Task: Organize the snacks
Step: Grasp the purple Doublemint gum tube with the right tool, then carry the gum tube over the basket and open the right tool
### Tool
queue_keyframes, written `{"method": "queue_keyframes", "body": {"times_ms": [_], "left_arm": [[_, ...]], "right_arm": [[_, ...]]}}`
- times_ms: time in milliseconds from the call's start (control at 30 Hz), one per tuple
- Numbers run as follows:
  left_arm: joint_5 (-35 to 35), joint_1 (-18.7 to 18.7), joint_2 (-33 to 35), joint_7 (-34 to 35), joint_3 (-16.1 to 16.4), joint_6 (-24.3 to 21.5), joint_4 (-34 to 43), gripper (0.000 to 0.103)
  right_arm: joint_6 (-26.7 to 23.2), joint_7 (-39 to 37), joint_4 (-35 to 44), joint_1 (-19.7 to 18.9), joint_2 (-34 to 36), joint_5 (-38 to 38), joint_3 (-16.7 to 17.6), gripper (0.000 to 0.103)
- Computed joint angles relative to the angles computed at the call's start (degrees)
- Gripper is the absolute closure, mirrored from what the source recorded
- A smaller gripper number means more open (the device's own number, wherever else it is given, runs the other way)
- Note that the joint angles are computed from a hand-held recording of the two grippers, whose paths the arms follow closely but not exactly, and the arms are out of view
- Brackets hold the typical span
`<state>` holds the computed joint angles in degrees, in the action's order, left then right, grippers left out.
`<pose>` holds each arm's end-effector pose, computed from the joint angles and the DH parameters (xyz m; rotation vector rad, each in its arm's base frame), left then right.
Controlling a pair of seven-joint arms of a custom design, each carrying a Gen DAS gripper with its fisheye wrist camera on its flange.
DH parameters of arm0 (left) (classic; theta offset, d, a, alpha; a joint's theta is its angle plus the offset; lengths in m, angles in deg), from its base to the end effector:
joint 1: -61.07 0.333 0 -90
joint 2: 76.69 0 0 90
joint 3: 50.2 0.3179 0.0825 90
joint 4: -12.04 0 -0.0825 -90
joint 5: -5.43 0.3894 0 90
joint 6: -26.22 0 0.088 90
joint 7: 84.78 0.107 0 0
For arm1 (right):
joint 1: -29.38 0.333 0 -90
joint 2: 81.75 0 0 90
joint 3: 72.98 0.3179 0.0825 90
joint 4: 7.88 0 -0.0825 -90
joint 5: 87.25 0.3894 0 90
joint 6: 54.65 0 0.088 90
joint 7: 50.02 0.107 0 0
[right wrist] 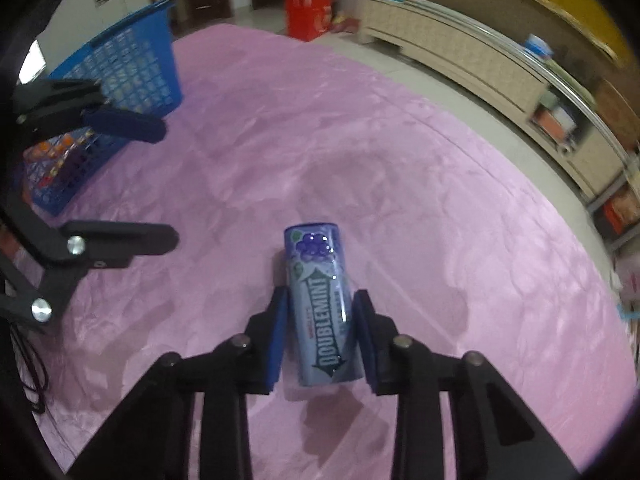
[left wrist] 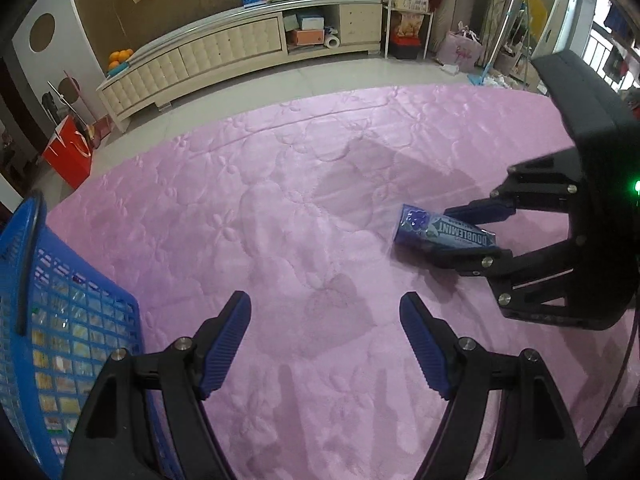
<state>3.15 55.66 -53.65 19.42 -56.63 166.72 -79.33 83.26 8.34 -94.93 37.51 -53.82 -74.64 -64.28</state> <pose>0.7019 -0.1354 0.4516 -1.5426 2.3540 -0.5291 0.7056 0.1947 0.4248 -2.4312 1.1604 -0.2309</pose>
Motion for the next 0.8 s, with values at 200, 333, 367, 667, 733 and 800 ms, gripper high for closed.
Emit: {"method": "queue_keyframes", "body": {"times_ms": [200, 333, 367, 667, 733, 800], "left_arm": [[-2.34, 0.97, -6.09, 3.26, -1.15, 2.8, -6.61, 0.028], [-6.83, 2.27, -10.37, 7.21, -2.1, 4.72, -10.56, 0.028], [-7.31, 2.26, -11.11, 7.58, -2.08, 4.75, -11.02, 0.028], [-16.37, 3.85, -22.18, 14.86, -1.22, 8.38, -18.45, 0.028], [-17.73, 4.32, -23.65, 16.24, -0.46, 8.31, -19.06, 0.028], [-18.9, 4.97, -25.26, 17.69, 0.41, 8.34, -19.87, 0.028]], "right_arm": [[3.74, 6.85, -7.67, 1.39, -7.3, -2.1, -1.88, 0.067], [4.99, 8.65, -10.84, 1.33, -12.01, -0.56, -1.59, 0.067], [5.32, 8.89, -11.71, 1.63, -13.42, -0.61, -1.62, 0.067], [7.0, 13.41, -13.3, 6.02, -20.1, -3.83, -2.29, 0.067], [7.35, 14.29, -12.5, 7.12, -20.44, -4.74, -2.04, 0.067], [7.34, 15.15, -11.27, 8.11, -20.44, -5.9, -1.89, 0.067]]}}
